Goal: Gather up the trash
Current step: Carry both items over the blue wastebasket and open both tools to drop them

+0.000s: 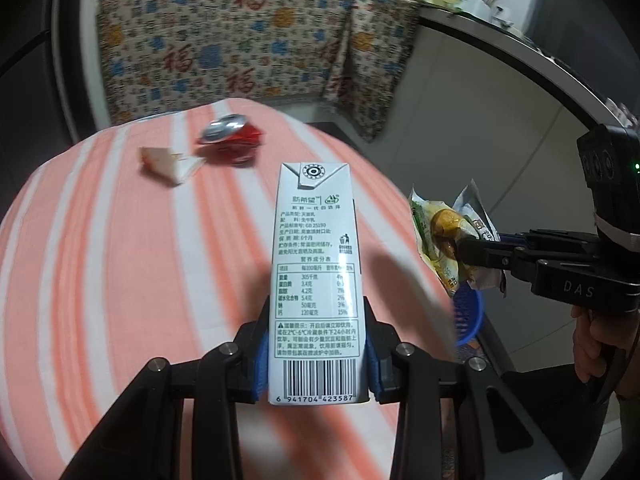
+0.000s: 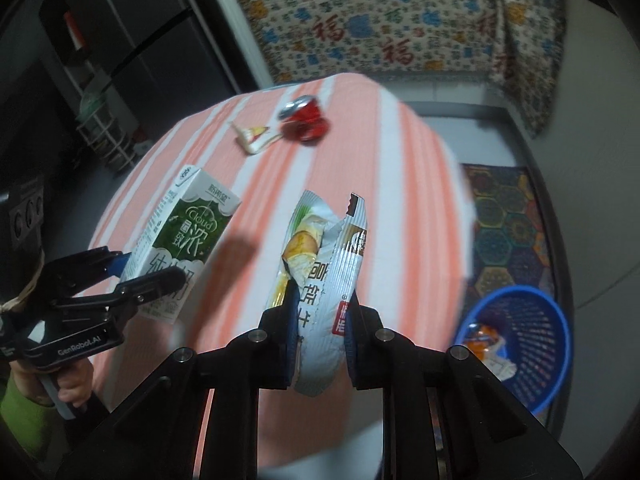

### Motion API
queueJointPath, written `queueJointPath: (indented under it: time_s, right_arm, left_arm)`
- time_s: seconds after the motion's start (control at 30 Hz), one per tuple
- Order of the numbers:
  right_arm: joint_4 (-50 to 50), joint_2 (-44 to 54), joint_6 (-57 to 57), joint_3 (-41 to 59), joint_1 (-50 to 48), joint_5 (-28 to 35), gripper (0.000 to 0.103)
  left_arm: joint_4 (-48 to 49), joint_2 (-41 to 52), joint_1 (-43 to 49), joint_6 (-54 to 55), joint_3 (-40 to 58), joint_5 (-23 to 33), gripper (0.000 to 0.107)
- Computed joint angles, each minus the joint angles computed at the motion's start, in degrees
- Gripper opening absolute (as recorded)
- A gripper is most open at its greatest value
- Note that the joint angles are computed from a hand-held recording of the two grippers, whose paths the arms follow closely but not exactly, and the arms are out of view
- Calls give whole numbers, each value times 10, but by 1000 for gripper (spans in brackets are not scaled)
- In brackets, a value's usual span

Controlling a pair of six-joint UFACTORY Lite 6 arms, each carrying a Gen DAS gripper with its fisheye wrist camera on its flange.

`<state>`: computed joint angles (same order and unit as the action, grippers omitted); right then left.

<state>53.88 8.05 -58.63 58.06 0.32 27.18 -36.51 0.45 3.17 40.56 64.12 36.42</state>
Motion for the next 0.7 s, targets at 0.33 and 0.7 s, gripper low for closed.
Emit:
queueJointPath:
  time_s: [0.33,0.7]
  right_arm:
    - [-29,6,-84,-2,-227,59,18]
    - [-8,86,-148,47,-339,61,19]
  left_arm:
    - [35,101,-214,-147,96,-50,37]
    - [93,262,-341,-264,245,-77,37]
